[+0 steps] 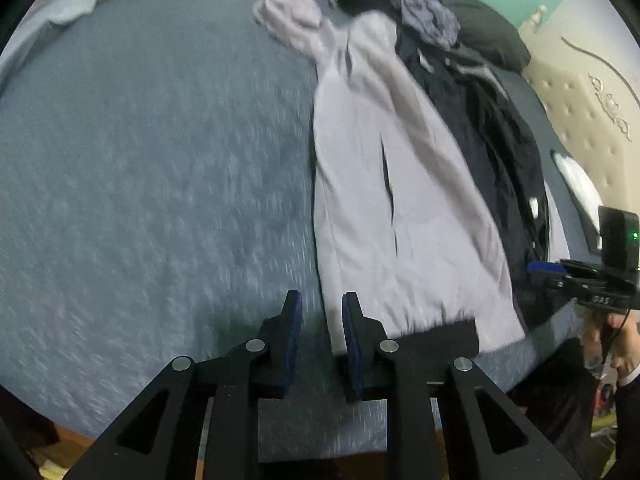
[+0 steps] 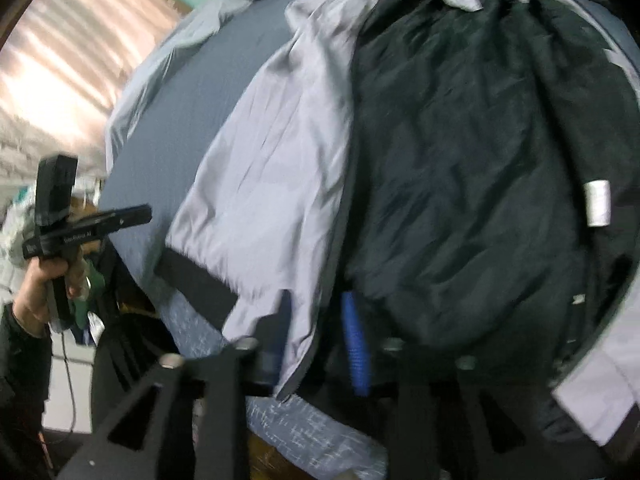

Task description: Fold clothes

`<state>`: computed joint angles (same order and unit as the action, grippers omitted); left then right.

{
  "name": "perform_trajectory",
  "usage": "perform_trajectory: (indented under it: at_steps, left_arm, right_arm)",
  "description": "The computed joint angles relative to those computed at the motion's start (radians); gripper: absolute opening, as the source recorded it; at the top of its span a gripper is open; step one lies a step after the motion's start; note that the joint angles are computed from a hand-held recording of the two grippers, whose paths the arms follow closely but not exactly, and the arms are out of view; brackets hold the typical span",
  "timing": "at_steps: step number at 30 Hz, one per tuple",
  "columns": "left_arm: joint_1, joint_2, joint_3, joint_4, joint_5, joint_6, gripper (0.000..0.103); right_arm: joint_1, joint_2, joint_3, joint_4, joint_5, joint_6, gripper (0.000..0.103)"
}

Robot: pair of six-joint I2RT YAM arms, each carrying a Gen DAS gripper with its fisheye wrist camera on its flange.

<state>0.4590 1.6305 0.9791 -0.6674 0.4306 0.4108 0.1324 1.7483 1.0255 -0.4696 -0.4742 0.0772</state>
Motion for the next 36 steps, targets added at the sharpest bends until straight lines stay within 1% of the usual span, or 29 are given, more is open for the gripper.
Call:
perform_trajectory:
  at_steps: [2, 6, 8, 9, 11, 13, 14, 15, 16, 19, 21, 24, 29, 32, 34, 36]
  left_arm:
    - [-0.009, 0.001, 0.033, 0.010, 0.007, -0.023, 0.023]
    - [-0.101, 0.034, 0.095, 0.082, -0.006, -0.158, 0.023]
    - [-0.132, 0.066, 0.142, 0.105, -0.024, -0.206, 0.023]
    - [-0.132, 0.078, 0.162, 0.107, -0.024, -0.214, 0.023]
    - [-0.174, 0.111, 0.184, 0.151, -0.034, -0.271, 0.023]
    - [-0.213, 0.147, 0.226, 0.168, -0.044, -0.312, 0.023]
    - [-0.231, 0.164, 0.244, 0.173, -0.050, -0.328, 0.023]
    - [-0.253, 0.182, 0.262, 0.179, -0.061, -0.344, 0.023]
    - [-0.273, 0.199, 0.279, 0.185, -0.070, -0.357, 0.023]
    - [-0.320, 0.240, 0.316, 0.211, -0.081, -0.384, 0.023]
    - [-0.347, 0.268, 0.336, 0.237, -0.083, -0.408, 0.024]
    - [-0.379, 0.313, 0.366, 0.274, -0.089, -0.447, 0.025]
    - [-0.413, 0.346, 0.364, 0.374, -0.124, -0.496, 0.034]
    - [-0.417, 0.371, 0.366, 0.405, -0.109, -0.521, 0.036]
    - [-0.425, 0.382, 0.367, 0.417, -0.124, -0.516, 0.037]
    - [-0.430, 0.391, 0.369, 0.425, -0.124, -0.518, 0.039]
  right_arm:
    - [-0.061, -0.020, 0.017, -0.028, -0.018, -0.020, 0.032]
    - [-0.183, -0.033, 0.080, -0.066, 0.003, -0.055, 0.032]
    - [-0.240, -0.025, 0.118, -0.076, 0.019, -0.051, 0.033]
    - [-0.280, -0.010, 0.146, -0.088, 0.009, -0.045, 0.033]
    - [-0.355, 0.022, 0.197, -0.103, -0.019, -0.023, 0.033]
    - [-0.415, 0.054, 0.244, -0.106, -0.034, -0.005, 0.034]
    - [-0.439, 0.071, 0.268, -0.105, -0.034, 0.002, 0.034]
    - [-0.462, 0.089, 0.293, -0.106, -0.033, 0.008, 0.038]
    - [-0.477, 0.112, 0.322, -0.111, -0.024, 0.008, 0.045]
    - [-0.513, 0.180, 0.392, -0.110, -0.012, 0.030, 0.051]
    - [-0.533, 0.228, 0.439, -0.107, -0.007, 0.050, 0.053]
    - [-0.544, 0.317, 0.534, -0.106, 0.018, 0.068, 0.054]
    - [-0.548, 0.442, 0.680, -0.125, 0.088, 0.060, 0.055]
    - [-0.536, 0.476, 0.722, -0.102, 0.130, 0.067, 0.055]
    - [-0.529, 0.503, 0.757, -0.100, 0.152, 0.071, 0.055]
    - [-0.520, 0.522, 0.785, -0.098, 0.217, 0.075, 0.055]
